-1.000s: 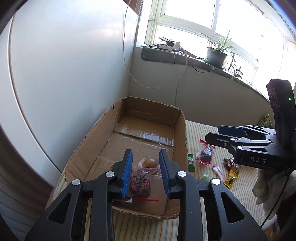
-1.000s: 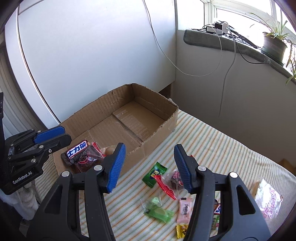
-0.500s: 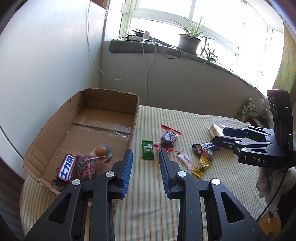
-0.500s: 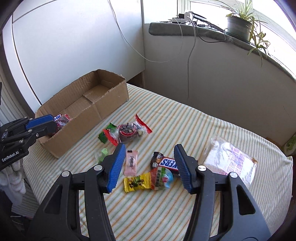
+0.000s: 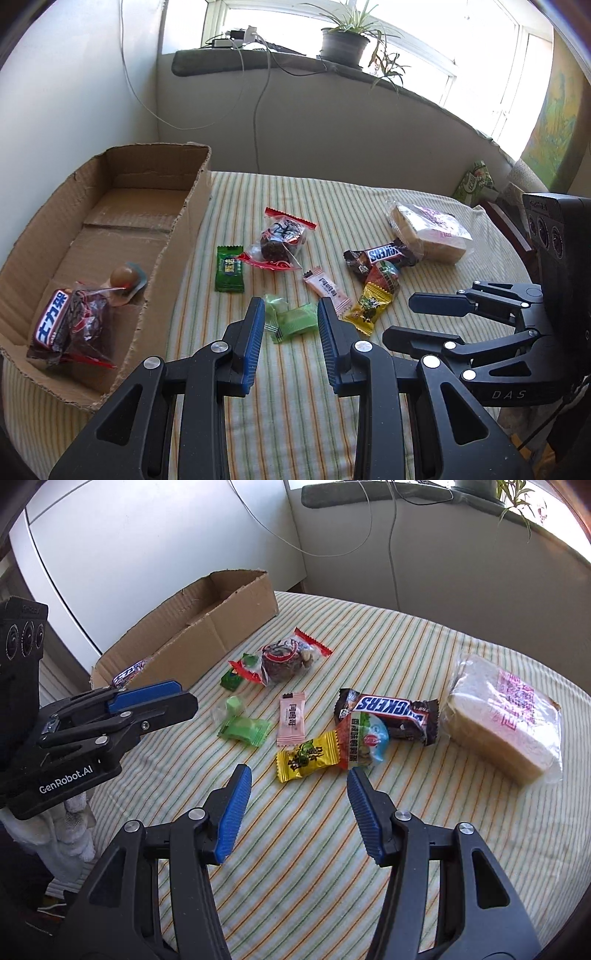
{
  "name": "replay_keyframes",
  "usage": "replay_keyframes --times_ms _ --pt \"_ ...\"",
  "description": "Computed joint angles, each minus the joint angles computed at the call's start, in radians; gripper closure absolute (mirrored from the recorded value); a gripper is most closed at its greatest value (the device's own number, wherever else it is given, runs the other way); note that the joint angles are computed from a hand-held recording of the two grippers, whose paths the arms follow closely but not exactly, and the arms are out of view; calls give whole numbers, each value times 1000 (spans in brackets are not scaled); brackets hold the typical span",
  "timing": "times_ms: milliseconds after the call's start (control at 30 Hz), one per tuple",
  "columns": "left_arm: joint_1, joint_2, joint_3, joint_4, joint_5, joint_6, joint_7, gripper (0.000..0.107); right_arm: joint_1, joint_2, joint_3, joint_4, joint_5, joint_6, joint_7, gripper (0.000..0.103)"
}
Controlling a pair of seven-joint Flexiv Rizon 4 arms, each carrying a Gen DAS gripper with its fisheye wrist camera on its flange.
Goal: Organize snacks
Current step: 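Grasp the gold-wrapped candy with the right gripper while the left moves toward the green candy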
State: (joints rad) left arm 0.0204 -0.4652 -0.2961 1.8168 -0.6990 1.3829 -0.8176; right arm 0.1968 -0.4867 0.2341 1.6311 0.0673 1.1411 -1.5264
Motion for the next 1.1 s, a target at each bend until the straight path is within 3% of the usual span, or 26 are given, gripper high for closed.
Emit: replay_keyframes --times_ms 67,300,533,800,967,1100 --pt "-21 -15 27 -19 29 -13 -29 79 -7 -14 12 -18 18 -18 -4 55" --pt "-49 -62 78 -75 127 -36 -112 79 0 -53 5 -66 38 -37 30 55" --pt "-43 -95 86 -113 179 -65 -165 79 9 -81 -4 -98 25 -27 58 56" --pt "-38 -116 88 -135 215 -83 -192 84 37 -91 -39 -98 -47 -19 99 69" --pt "-37 -118 81 -135 221 -76 -194 85 38 -97 -40 -100 -74 -16 116 86" --pt "-34 -114 72 -126 222 -59 -187 86 36 -97 -36 -98 -79 -10 117 89"
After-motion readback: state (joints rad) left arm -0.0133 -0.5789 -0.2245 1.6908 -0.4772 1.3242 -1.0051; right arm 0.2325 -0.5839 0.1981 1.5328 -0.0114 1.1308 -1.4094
